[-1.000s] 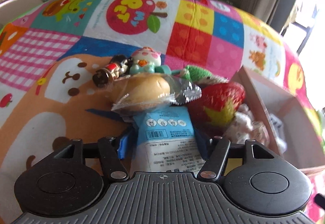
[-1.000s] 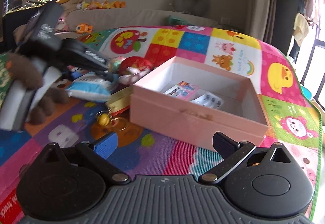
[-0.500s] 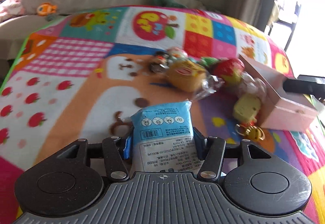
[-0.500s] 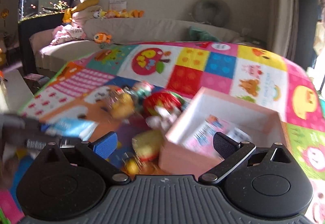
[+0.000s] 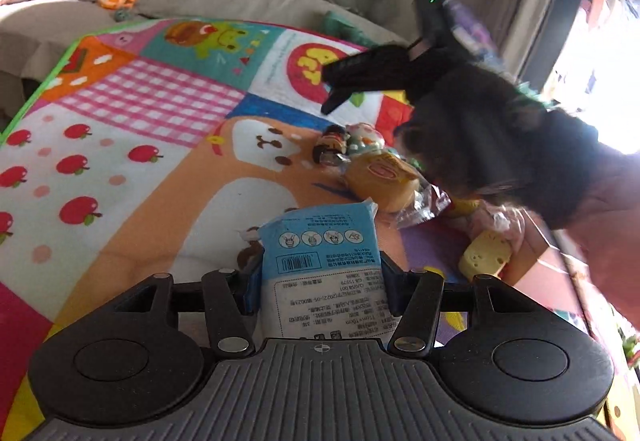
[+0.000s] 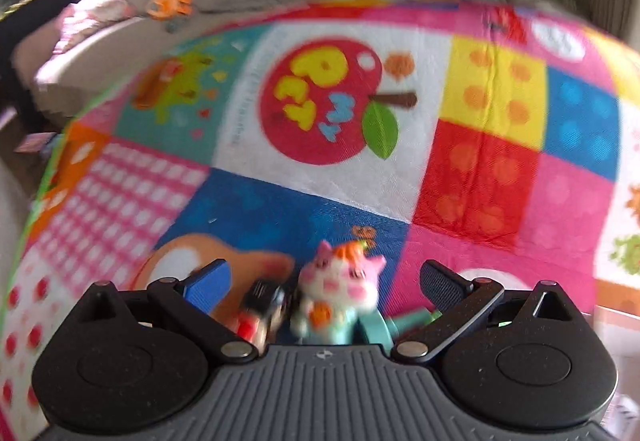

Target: Organize objects

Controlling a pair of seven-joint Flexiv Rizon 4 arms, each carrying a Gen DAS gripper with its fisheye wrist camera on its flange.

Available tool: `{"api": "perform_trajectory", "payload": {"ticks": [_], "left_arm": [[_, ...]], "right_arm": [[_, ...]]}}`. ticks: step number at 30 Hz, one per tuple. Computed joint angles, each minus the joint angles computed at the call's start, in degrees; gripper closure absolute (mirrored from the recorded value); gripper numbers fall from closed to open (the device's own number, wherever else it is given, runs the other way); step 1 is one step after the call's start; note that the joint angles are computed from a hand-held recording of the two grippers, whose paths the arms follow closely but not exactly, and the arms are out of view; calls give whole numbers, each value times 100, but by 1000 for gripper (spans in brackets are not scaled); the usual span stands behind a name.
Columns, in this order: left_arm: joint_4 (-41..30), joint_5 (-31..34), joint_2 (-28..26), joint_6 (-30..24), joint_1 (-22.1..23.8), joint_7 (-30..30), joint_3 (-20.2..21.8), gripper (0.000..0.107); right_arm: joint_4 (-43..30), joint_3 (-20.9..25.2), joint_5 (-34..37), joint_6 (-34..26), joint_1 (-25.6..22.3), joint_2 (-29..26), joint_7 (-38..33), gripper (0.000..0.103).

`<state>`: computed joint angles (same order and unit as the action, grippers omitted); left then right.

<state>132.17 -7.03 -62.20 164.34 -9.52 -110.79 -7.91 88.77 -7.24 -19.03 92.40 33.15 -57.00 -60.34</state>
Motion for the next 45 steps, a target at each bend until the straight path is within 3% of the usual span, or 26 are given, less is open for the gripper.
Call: {"api": "perform_trajectory", "payload": {"ticks": [2, 3, 5, 7, 10, 13, 20, 25, 29, 31, 33, 35, 39, 41, 43, 45], "left_arm": [[-1, 2, -42, 84, 63, -132, -29, 47], [8, -31, -59, 133, 78, -200, -42, 47], [26, -50, -88, 212, 119, -334, -61, 47], [49, -111, -111, 288, 145, -465, -73, 47], [70, -124, -136, 366, 191, -630, -73, 47], [83, -133, -128, 368, 192, -694, -56, 47], [85, -408, 110, -59, -37, -399, 7, 47], [-215, -152, 297, -747, -45, -162, -61, 48], [-588, 331, 335, -1338, -104, 187, -121, 48], [-663, 541, 367, -1550, -75, 268, -199, 48], [-668, 634, 372, -1617, -41, 222, -277, 48], [-536, 401, 427, -1479, -172, 174, -216, 48], [-52, 18, 650, -1204, -307, 98, -42, 49], [200, -191, 779, -1145, -414, 119, 41, 49], [408, -315, 881, -1163, -496, 135, 79, 48], [591, -363, 993, -1268, -571, 193, 103, 48]], "right_arm": [[-318, -12, -91, -325, 16, -201, 2, 9], [-368, 77, -191, -439, -43, -233, -111, 24], [-223, 257, -337, -314, -174, -182, -406, 35], [194, 290, -500, -166, -177, 49, -766, 55], [1059, 464, -580, 90, -259, 516, -1253, 57], [2145, 468, -604, 644, -273, 1006, -1853, 57], [4222, -393, 367, 2411, 699, 1581, -3167, 57], [4896, -525, 1538, 3448, 1046, 1480, -3786, 41], [5295, 161, 1714, 4229, 277, 1644, -3852, 35], [5482, 585, 1626, 4617, -242, 1751, -3764, 26], [5660, 1092, 1195, 4770, -942, 1872, -3516, 18], [5795, 1476, 658, 4748, -1499, 1899, -3325, 17], [5881, 1651, 710, 4861, -1418, 1627, -3468, 18], [5828, 1803, 563, 4699, -1560, 1530, -3173, 17], [5761, 1919, 575, 4873, -1599, 1349, -2967, 10], [5710, 1885, 740, 5082, -1439, 1212, -2985, 9]]}}
